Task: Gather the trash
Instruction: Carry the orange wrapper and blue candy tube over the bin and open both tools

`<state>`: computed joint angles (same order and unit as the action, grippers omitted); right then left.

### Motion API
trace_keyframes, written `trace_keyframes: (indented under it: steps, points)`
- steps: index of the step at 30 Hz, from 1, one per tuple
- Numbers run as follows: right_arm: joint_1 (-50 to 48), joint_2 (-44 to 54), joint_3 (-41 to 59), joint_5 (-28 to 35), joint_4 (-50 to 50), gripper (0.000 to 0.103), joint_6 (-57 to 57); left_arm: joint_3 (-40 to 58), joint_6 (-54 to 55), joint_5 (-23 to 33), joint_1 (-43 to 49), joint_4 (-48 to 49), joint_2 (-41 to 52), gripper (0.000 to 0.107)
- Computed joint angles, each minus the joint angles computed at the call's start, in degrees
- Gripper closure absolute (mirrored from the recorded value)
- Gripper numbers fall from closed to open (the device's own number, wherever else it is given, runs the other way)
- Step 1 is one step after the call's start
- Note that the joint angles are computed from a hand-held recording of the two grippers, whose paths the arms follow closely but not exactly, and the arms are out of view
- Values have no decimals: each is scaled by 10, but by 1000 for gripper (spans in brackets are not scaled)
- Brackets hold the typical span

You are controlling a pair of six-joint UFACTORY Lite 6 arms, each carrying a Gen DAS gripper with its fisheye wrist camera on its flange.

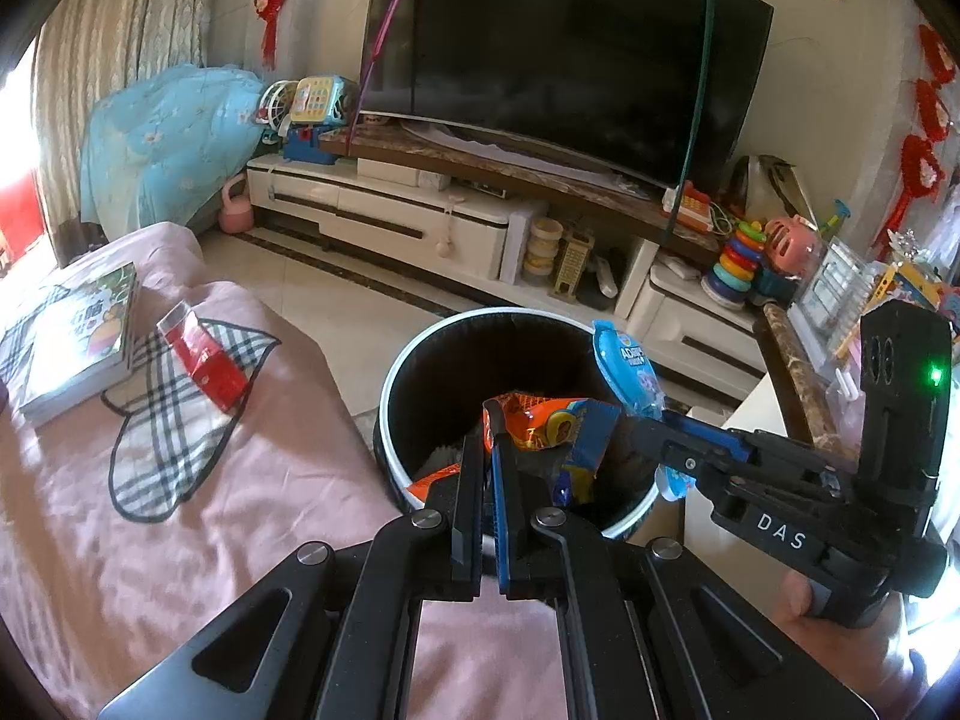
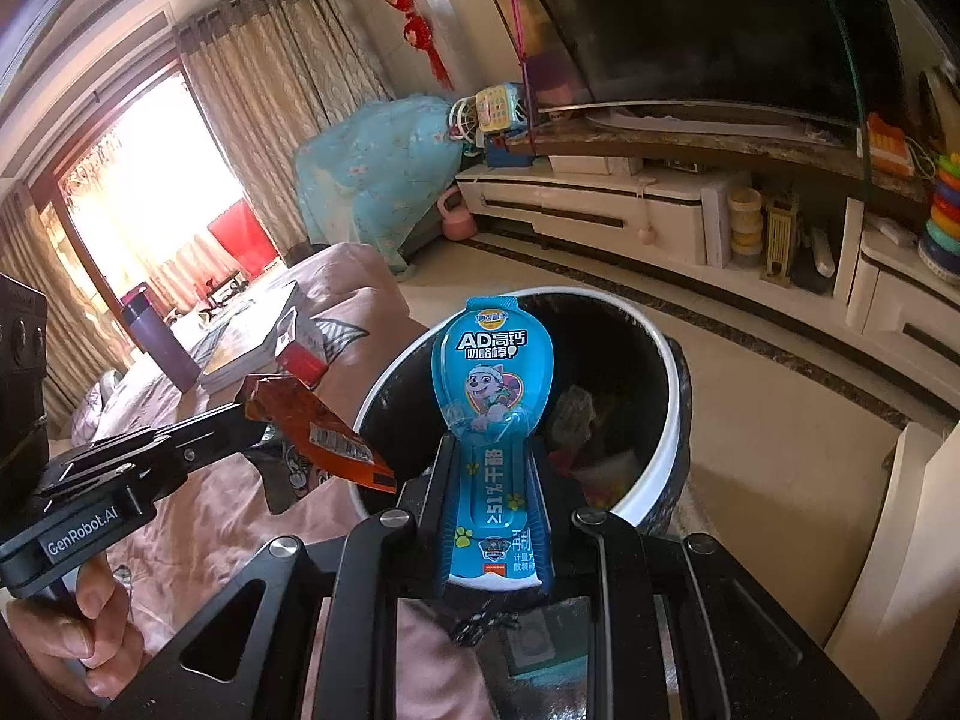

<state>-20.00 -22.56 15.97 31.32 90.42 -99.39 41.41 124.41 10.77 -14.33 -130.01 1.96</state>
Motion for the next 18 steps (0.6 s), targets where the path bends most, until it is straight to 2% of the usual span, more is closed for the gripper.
trace_keyframes:
  steps: [13,18]
  points:
    - [21,120,78,-26,52,83,-60,104,-7,-7,-7,-2,117,105]
    - [35,146,90,-39,76,82,-82,124,19,-11,-12,-36,144,105]
